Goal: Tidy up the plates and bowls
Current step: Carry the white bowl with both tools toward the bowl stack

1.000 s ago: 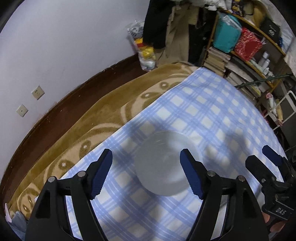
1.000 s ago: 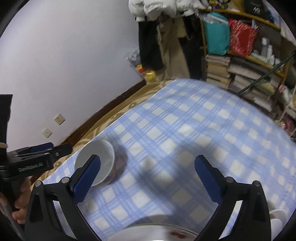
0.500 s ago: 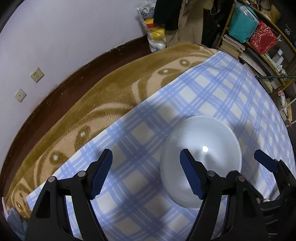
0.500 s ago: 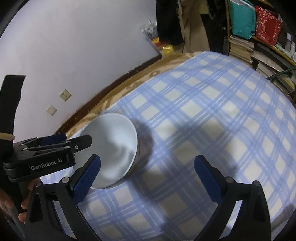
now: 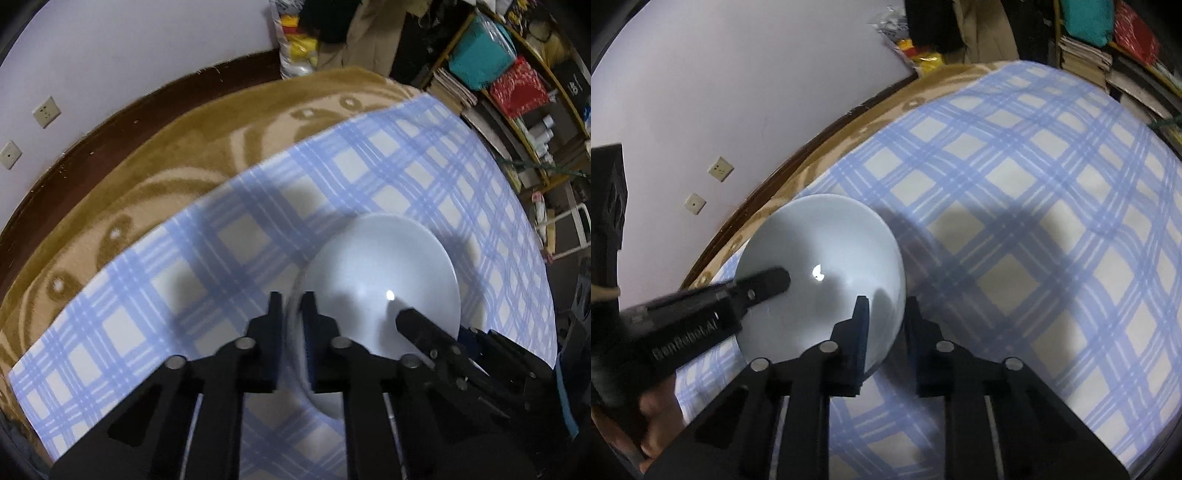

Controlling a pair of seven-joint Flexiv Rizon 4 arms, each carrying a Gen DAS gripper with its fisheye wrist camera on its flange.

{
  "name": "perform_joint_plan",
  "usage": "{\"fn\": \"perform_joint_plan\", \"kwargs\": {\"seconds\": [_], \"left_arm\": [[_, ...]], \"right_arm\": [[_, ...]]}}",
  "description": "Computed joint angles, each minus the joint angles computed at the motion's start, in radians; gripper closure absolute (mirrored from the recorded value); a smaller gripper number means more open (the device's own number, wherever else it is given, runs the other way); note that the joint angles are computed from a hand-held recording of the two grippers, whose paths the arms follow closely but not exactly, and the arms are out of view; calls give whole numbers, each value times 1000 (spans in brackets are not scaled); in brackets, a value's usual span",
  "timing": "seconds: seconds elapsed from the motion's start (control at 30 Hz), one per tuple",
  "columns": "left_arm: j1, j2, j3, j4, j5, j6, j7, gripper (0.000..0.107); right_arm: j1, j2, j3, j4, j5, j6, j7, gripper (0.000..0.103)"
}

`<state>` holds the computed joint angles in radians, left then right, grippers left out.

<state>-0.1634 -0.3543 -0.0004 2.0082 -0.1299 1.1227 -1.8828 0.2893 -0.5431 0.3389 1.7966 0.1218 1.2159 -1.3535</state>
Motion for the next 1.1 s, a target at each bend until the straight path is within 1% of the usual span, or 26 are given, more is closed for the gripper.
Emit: {"fn": "perform_joint_plan", "kwargs": {"seconds": [0.07, 0.17, 0.3, 0.43, 0.53, 0.67, 0.83, 1.0, 1.1], "left_arm": [[-18, 6, 13, -12, 33, -19, -20, 97], [-23, 18, 6, -15, 45, -41, -12, 97], [-38, 38, 3, -22, 70, -66, -24, 96], [-59, 64, -4, -29, 94, -84, -43, 95], [-76, 89, -12, -34, 105, -97, -65, 95], [-106, 121, -22, -56, 145, -123, -108, 95], [-143, 149, -45, -92, 182, -152, -162, 95], [-192, 162, -71, -138, 235, -169, -222, 95], [-218, 160, -87, -163, 247, -185, -245, 95]], "right_arm": [[2, 9, -4, 6, 17, 3, 32, 89], [32, 41, -42, 46, -20, 21, 77, 91], [8, 70, -23, 66, -15, 1, 70, 91], [9, 121, -39, 106, -29, 9, 80, 91], [-6, 166, -38, 133, -15, 10, 79, 92], [-24, 237, -43, 176, 3, 9, 66, 92], [-34, 345, -68, 251, 14, 14, 62, 92], [-50, 459, -98, 334, 30, 26, 44, 92], [-58, 520, -121, 371, 35, 6, 33, 92]]}}
